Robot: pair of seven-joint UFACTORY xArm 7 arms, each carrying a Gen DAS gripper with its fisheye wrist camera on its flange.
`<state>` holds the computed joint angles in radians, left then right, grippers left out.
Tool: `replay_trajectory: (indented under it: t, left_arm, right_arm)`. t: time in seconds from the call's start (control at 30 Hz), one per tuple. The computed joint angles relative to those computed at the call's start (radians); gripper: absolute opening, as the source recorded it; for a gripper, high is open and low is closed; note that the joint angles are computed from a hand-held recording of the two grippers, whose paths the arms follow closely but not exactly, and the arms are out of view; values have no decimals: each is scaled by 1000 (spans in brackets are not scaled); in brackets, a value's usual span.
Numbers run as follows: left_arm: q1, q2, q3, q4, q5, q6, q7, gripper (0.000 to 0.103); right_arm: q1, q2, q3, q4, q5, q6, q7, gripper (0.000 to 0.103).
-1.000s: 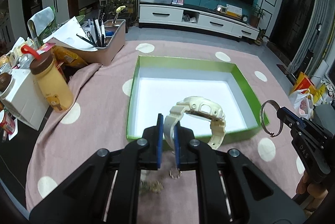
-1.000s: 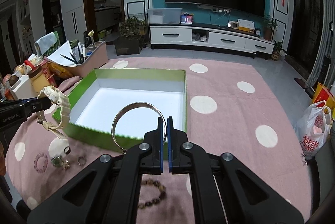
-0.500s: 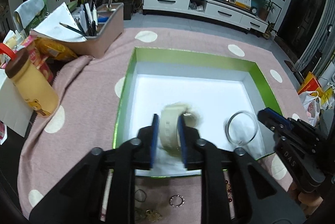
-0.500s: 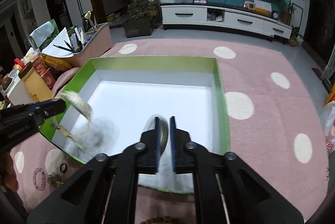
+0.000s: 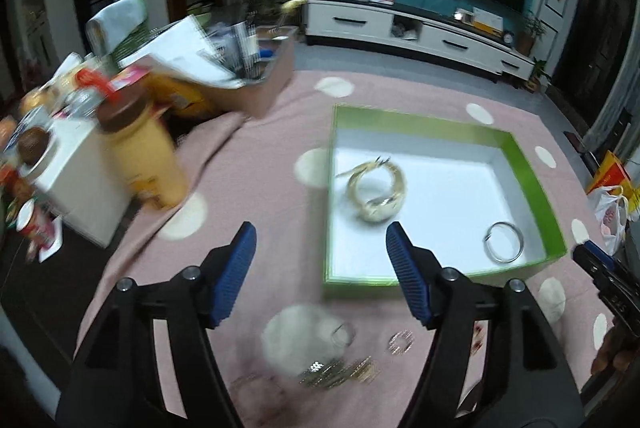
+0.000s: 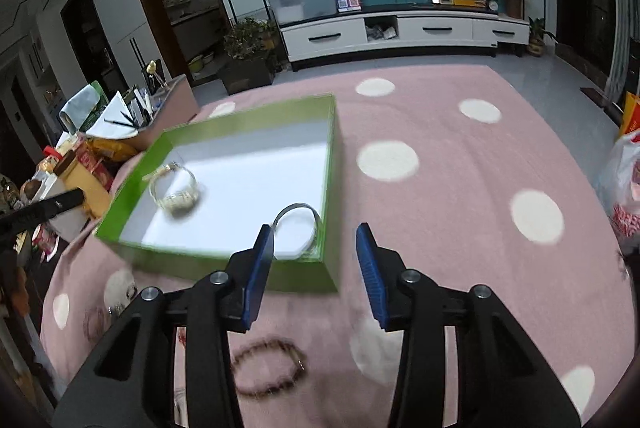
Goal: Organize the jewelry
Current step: 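Move the right tool to the black watch on the table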
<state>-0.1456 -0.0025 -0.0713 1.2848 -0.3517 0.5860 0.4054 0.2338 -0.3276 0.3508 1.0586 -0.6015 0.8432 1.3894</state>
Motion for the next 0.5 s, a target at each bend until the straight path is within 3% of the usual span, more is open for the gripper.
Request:
replay_trajectory:
  t: [0.5]
  left_arm:
    - [42, -257, 104, -324, -56, 61, 106, 68]
  right_arm:
    - [46, -173, 94, -117, 135, 82, 53, 43]
